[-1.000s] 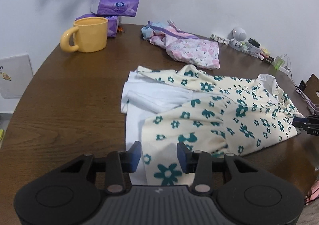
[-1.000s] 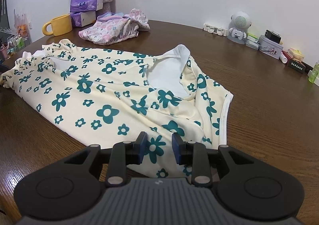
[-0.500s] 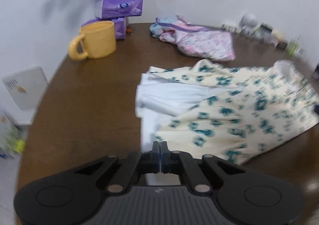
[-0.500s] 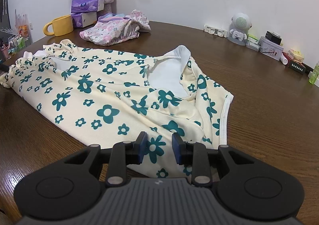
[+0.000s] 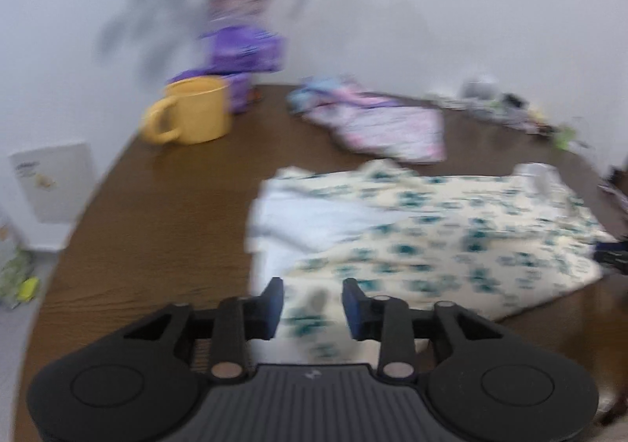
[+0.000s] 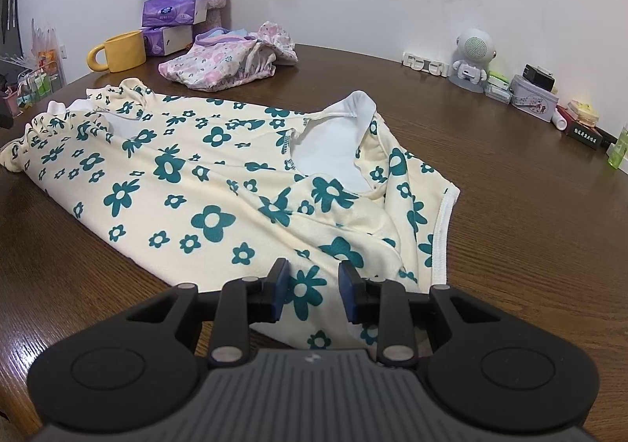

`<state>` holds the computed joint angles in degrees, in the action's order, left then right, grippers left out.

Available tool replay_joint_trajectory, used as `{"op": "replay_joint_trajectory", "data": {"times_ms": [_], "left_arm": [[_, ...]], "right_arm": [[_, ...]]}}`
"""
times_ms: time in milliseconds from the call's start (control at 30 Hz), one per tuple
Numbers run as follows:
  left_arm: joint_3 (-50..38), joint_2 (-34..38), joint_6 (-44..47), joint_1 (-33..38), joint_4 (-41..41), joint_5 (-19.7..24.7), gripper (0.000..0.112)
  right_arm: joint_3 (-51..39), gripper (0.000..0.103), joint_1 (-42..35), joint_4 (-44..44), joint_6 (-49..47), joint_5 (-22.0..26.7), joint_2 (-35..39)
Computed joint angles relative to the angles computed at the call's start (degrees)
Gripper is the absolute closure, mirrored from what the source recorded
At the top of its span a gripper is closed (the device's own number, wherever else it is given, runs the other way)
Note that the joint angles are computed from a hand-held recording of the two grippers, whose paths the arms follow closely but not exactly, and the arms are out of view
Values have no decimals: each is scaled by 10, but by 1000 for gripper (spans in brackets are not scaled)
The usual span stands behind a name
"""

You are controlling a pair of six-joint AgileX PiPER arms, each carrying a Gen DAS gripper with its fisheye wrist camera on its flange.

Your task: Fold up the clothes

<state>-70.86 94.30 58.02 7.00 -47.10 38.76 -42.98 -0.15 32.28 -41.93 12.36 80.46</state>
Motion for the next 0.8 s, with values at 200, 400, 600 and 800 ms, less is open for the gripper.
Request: {"op": "replay_joint_trajectory", "data": {"times_ms": [200, 400, 600, 800], "left_arm": [[19, 24, 53, -79, -39, -35, 79], [61, 31, 78, -88, -47, -123, 74], [103, 12, 57, -65, -41, -206, 73], [122, 5, 112, -61, -98, -230, 73]], "right_arm": [[4, 75, -3, 37, -34, -2, -1], [13, 75, -15, 140, -139, -2, -1], [20, 75, -28, 236, -238, 4, 0], [30, 75, -34, 320, -322, 4, -1]]}}
